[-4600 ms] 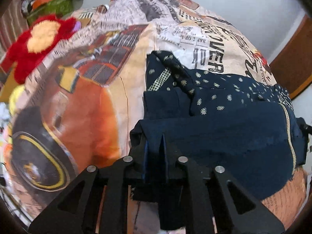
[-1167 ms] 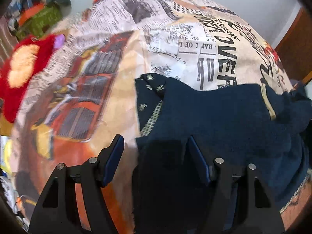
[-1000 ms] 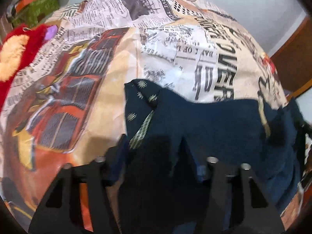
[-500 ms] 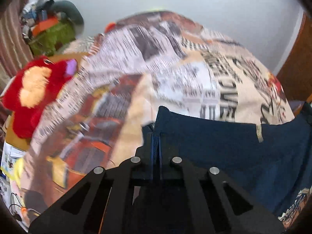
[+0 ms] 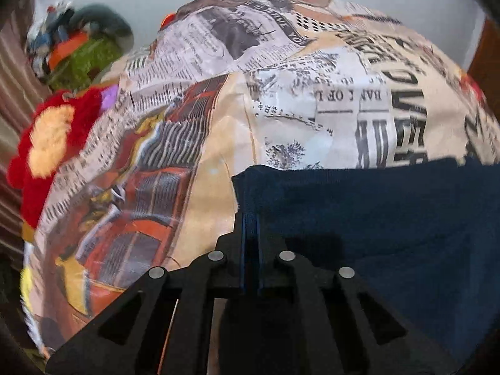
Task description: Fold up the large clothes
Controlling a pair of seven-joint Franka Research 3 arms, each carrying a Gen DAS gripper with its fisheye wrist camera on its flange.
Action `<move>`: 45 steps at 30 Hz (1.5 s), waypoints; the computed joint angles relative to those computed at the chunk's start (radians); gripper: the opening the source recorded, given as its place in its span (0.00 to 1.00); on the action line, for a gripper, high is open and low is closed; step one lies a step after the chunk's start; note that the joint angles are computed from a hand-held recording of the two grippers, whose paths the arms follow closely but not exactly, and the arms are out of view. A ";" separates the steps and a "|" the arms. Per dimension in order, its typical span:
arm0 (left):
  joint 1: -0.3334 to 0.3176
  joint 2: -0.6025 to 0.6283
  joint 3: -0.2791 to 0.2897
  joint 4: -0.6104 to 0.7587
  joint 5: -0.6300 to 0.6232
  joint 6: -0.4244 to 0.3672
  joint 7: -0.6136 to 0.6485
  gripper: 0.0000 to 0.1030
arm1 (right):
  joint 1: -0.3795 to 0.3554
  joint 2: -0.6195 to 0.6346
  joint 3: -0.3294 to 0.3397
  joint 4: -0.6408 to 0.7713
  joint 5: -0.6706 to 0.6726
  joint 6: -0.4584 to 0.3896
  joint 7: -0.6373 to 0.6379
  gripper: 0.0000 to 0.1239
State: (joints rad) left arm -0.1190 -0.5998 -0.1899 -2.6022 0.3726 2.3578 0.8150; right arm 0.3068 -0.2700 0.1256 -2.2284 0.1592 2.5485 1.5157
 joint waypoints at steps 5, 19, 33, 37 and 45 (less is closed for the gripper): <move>0.001 -0.039 -0.010 0.014 0.031 -0.059 0.029 0.12 | -0.020 -0.026 0.028 0.017 -0.095 -0.065 0.029 0.15; -0.160 -0.211 0.010 0.017 -0.157 -0.115 0.115 0.38 | 0.065 -0.212 0.011 -0.048 0.017 -0.109 -0.067 0.56; -0.208 -0.126 -0.031 -0.023 -0.216 -0.111 0.091 0.48 | 0.130 -0.184 0.043 -0.118 0.100 -0.193 -0.129 0.62; -0.205 -0.189 -0.006 -0.083 -0.242 -0.100 0.051 0.56 | 0.107 -0.229 0.009 -0.146 0.132 -0.236 -0.133 0.63; -0.210 -0.304 -0.017 -0.121 -0.246 -0.191 -0.010 0.57 | 0.072 -0.330 0.019 -0.200 0.094 -0.296 -0.223 0.63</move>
State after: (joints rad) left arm -0.3290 -0.9039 -0.2067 -2.7229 0.1263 2.1669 0.8045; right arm 0.3793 -0.6000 0.1443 -2.4287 0.2537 2.2525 1.2922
